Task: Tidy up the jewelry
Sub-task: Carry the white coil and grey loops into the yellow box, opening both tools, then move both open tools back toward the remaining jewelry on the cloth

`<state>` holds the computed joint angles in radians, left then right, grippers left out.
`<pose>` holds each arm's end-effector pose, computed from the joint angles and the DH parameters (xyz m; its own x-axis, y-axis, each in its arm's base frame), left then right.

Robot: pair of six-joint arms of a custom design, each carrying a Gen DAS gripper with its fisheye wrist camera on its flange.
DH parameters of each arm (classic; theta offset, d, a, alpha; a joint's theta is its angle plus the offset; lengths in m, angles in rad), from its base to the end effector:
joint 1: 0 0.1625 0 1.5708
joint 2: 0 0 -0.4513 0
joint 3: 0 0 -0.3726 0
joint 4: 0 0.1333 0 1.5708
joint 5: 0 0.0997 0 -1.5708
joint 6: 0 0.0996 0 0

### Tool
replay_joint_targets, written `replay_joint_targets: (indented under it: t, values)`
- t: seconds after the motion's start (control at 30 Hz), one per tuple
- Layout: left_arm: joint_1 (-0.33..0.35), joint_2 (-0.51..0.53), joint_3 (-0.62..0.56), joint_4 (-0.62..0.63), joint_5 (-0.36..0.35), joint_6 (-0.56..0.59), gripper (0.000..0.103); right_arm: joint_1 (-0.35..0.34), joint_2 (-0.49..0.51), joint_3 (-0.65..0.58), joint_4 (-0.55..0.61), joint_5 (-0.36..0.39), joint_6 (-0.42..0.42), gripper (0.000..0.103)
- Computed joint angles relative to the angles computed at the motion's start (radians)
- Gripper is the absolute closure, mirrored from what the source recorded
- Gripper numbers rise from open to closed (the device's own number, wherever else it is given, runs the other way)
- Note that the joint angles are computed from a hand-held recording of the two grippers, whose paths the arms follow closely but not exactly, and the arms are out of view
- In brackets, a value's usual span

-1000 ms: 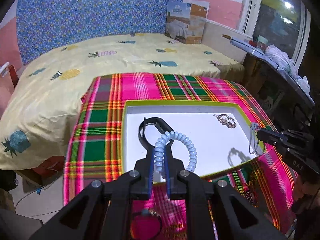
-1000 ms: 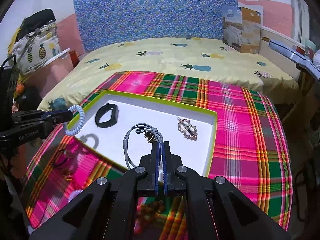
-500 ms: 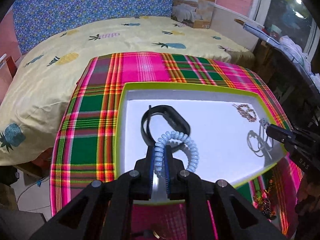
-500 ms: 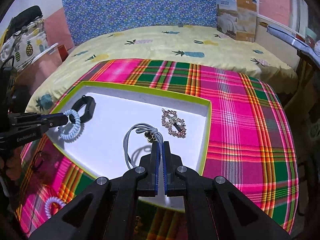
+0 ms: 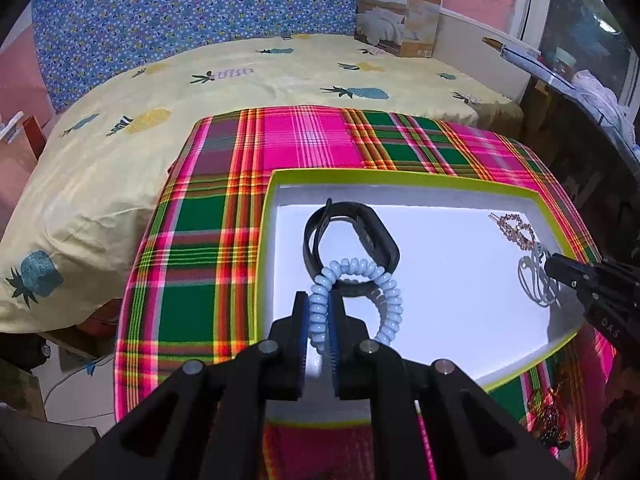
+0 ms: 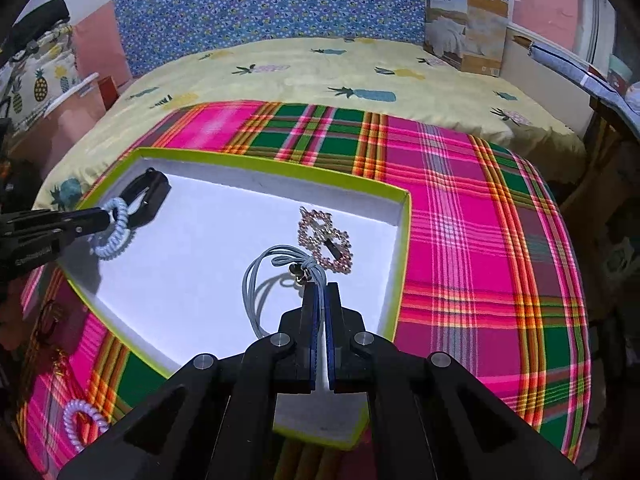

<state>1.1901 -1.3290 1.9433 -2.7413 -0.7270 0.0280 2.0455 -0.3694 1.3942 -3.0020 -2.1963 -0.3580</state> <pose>-0.0049 -0.5712 0.3823 -0.7545 -0.0972 -0.6491 0.3368 0.7915 -0.5100 0.4039 -0.6220 -0.0277 -0.6273 -0.4405 0.6422 -0.6829 0.7075 -0.1818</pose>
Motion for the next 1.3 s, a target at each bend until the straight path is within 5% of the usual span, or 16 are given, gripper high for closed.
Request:
replay_joint_targets:
  t: [0.23,0.37,0.7,1.3]
  values:
    - [-0.008,-0.006,0.015,-0.005,0.017,-0.002,0.092,0.003,0.006,-0.011,0.033,-0.027,0.016,0.1]
    - [-0.009,-0.013,0.021,-0.015,0.011,-0.011,0.092,0.006,0.003,-0.004,0.018,-0.025,0.01,0.085]
    - [-0.029,-0.056,0.069,-0.047,-0.001,-0.002,0.09,0.027,-0.034,0.066,-0.044,-0.012,0.016,0.085]
    - [-0.209,-0.307,0.316,-0.034,0.043,-0.045,0.085,0.113,-0.186,0.379,-0.283,0.052,0.099,0.084]
